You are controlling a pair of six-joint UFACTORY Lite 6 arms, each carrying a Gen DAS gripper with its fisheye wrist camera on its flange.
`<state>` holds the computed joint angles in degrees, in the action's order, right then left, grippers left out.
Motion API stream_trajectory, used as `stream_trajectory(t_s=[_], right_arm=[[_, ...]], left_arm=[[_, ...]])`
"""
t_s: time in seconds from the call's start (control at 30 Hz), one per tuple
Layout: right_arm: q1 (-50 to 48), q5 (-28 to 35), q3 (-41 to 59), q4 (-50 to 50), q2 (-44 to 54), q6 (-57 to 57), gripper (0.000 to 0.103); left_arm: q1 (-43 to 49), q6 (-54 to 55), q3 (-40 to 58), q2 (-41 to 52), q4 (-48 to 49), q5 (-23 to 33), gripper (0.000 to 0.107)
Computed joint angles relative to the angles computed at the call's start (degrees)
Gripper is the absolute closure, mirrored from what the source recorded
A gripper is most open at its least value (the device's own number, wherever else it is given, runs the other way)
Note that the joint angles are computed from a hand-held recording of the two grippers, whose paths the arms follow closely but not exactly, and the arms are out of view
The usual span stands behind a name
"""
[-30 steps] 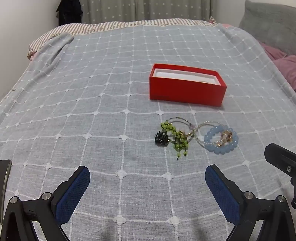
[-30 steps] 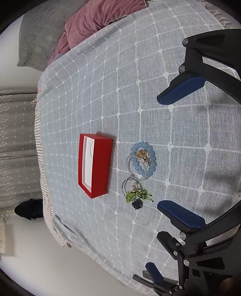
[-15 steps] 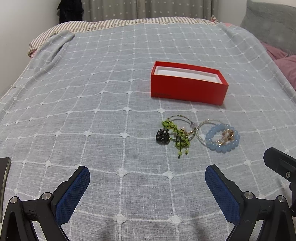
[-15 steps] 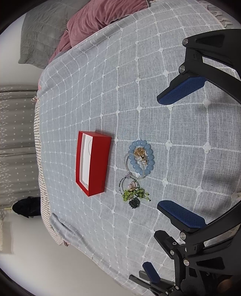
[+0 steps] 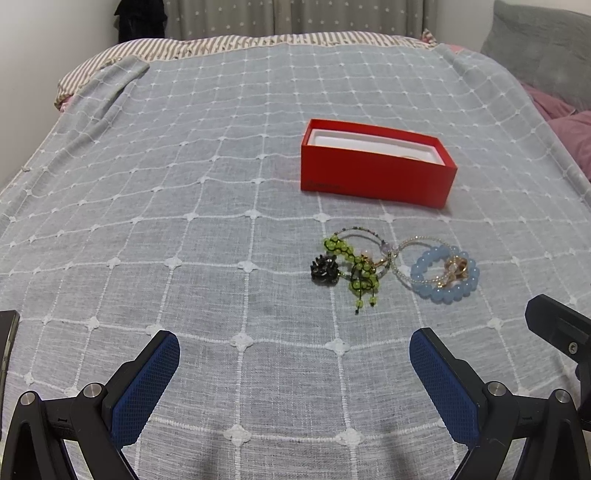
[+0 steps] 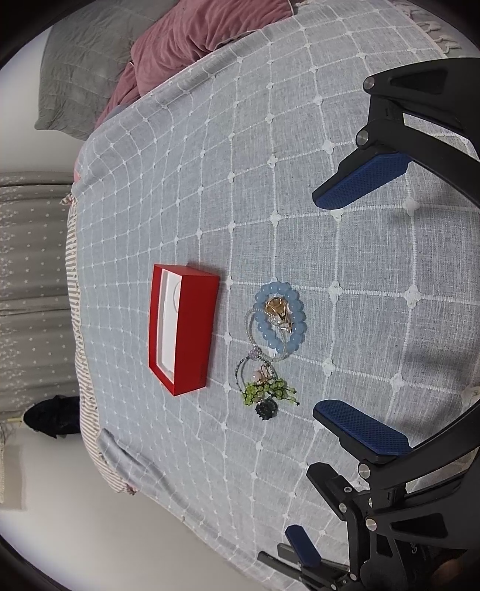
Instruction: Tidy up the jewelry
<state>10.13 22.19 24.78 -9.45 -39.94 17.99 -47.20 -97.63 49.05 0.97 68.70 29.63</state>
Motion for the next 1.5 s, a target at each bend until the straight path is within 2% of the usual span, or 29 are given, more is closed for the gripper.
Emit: stream_trajectory(t_s=[0.07,0.3,0.57,0.73,0.93,1.03,1.17,1.3,1.4,1.5], right_arm=[[-1.0,0.0,0.1,3.4,0.1,-3.5,0.000],[-0.2,0.0,-0.2,3.0,0.0,-3.1,0.000],[0.6,-0.2,-0.2,1.7,0.6,-1.5,0.000],[0.5,-0.1,-0.2,1.5,0.5,-1.4,0.000],[-0.1,-0.7,-0.3,1.5,1.0,-1.7,0.000],[-1.9,-1.2,0.1,5.3,2.2,-6.0,0.001],[-4.9,-1.9,0.7,14.7,5.1,-16.1,0.014],[-9.7,-1.2,1.8,30.5,9.2,-32.6,0.030],[-12.6,-0.6,3.0,37.7,12.2,-39.9,0.040],[-15.5,1.0,4.4,45.3,15.1,-47.7,0.045]], left_arm=[[-0.1,-0.7,0.1,0.1,0.6,0.1,0.004],[0.3,2.1,0.4,0.0,-2.9,-0.7,0.004],[-0.5,-7.9,-1.3,-0.1,7.1,0.0,0.004],[-0.4,-3.5,-0.4,0.1,3.5,0.6,0.004],[0.9,-3.3,-0.3,0.1,3.0,-0.5,0.004],[2.4,0.2,0.3,0.5,-0.2,-0.9,0.005],[4.0,1.4,0.8,1.1,-1.2,-1.6,0.009],[6.4,4.0,1.3,2.0,-3.1,-4.9,0.015],[8.0,8.7,2.7,3.4,-7.1,-5.8,0.019],[9.3,11.1,4.2,4.9,-8.8,-6.4,0.023]])
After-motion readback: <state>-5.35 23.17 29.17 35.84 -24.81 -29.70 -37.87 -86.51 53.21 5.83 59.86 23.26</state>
